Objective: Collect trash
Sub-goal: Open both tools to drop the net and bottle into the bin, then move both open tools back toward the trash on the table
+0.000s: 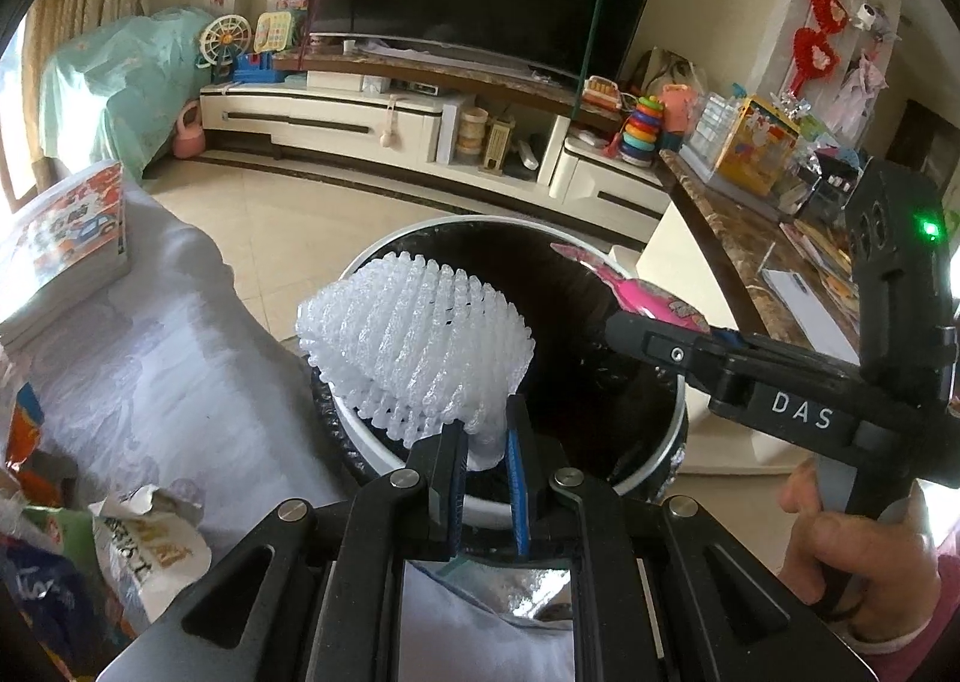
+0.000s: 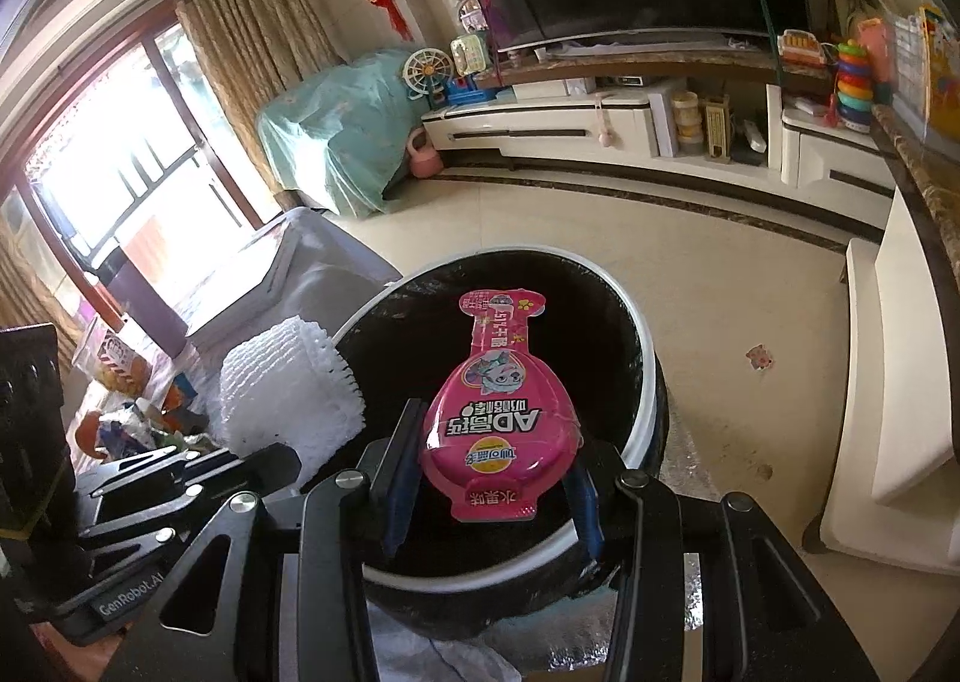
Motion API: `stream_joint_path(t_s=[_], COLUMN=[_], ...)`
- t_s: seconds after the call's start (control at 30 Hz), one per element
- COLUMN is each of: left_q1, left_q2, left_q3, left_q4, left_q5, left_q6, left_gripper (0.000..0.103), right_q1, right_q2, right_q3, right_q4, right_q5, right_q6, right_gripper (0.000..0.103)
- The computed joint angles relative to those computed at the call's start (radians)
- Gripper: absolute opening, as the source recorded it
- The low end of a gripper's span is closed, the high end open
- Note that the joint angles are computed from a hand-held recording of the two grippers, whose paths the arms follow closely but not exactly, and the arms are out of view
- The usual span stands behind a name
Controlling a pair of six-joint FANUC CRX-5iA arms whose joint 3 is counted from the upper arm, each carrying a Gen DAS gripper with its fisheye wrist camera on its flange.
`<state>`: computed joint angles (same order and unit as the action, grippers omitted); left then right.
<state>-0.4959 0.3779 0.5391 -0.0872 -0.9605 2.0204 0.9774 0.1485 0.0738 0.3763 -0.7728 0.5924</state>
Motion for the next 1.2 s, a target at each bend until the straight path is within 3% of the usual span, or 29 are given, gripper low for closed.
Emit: stream_joint_path(t_s=[0.1,0.23,0.4,0.53,0.63,0.9,1.2], left_q1=[0.003,-0.005,-0.019,-0.034,-0.057,-0.114,-0.195], left_q2=[0.023,0.023,-0.010,-0.083,-0.143,-0.301,-0.456], left_q3=[0.030,0.045,0.002,-0.093,-0.166,-0.349,-0.475], left_q4=[0.008,-0.027,-0.047,-0.082,-0.133,-0.231,-0.367], left_q5=[-0.023,-0.029,-0.006,0.039,0.058,0.082,-0.008], left_q6=[-0.007,0.021,0.064,0.119,0.177,0.346,0.535], left_gripper=[0.016,0.047,0.051,0.062,0.063,0.063,0.063], right_q1=[-0.003,-0.010,-0.001,0.023,0.046,0.124,0.211], right_q2=[0.010,0.013,-0.017,-0.065,-0.091,-0.127,-0.134], right_q3=[0.016,0.020,-0.025,-0.097,-0.140,-0.209,-0.248], right_q4=[-0.008,-0.007,0.044,0.107,0.141,0.184,0.260], right_q5=[-0.011,-0.013,0.013,0.061,0.090,0.107,0.131], right_q6=[0.014,-0.001,-0.075,-0.162,-0.226,-0.336,-0.428], right_gripper=[0.043,0.046,0.059,0.077,0.091,0.091,0.091])
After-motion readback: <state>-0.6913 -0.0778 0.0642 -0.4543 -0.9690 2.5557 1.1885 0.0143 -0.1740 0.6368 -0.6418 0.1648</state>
